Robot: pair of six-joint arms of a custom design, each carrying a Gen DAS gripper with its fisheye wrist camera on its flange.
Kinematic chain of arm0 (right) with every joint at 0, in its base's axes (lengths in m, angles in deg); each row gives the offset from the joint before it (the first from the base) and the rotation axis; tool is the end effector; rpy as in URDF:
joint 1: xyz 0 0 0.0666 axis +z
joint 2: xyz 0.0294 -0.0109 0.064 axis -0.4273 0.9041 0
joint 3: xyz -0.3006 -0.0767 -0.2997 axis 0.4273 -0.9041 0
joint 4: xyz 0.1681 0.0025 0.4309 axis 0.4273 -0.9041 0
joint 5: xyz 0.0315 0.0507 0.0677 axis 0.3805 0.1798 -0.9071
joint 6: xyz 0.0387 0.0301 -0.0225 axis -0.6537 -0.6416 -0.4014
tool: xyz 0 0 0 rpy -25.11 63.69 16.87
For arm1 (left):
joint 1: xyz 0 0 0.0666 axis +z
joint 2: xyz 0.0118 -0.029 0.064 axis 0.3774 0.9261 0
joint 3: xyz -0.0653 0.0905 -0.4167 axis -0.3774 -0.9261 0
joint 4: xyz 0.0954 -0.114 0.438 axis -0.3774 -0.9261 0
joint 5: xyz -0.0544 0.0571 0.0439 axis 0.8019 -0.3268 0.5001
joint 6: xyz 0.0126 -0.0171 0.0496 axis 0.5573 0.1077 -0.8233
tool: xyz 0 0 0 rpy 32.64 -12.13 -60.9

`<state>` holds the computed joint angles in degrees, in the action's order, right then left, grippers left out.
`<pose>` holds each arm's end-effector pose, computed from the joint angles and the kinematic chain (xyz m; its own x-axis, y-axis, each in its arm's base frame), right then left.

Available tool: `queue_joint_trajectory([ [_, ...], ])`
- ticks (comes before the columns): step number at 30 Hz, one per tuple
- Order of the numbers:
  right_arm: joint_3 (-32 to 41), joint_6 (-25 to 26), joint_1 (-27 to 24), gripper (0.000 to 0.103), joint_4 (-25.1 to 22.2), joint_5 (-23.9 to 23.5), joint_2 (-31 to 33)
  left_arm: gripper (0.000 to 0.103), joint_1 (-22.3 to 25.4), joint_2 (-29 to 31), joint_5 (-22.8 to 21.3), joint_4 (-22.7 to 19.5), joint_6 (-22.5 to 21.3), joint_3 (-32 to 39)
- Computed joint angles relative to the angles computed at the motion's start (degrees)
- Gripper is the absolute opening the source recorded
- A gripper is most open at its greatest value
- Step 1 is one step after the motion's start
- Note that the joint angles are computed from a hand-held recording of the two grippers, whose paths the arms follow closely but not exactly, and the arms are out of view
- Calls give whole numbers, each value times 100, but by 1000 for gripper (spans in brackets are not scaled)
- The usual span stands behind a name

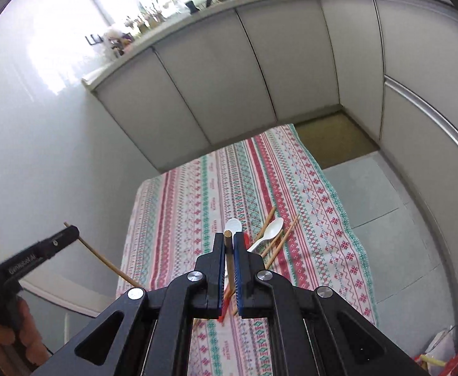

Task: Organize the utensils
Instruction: 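Lower the left tool's chopstick into the pink basket and open while the right tool carries its chopstick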

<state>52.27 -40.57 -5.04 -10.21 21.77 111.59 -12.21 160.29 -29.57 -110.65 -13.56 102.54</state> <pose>0.3592 0.1292 0.5352 -0.7053 0.3745 -0.6020 0.1565 0.9104 0.3830 0.4025 -0.2674 0.5959 -0.7503 -0.0161 -0.6609 0.1223 0.9791 -0.1626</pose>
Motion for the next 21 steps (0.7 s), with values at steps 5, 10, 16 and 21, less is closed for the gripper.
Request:
queue_joint_trajectory([
  [5,-163,-95,355,5,-2,171,-396,4,-87,-542,-389,2,-112,-118],
  [10,-366,-240,590,5,113,122,-705,4,-200,-1013,-1036,62,-374,-305],
  [16,-565,-319,885,5,297,191,-911,4,51,-1391,-1020,163,-360,-726],
  [21,-580,-306,1084,5,341,268,-880,4,318,-1417,-925,412,-345,-1128],
])
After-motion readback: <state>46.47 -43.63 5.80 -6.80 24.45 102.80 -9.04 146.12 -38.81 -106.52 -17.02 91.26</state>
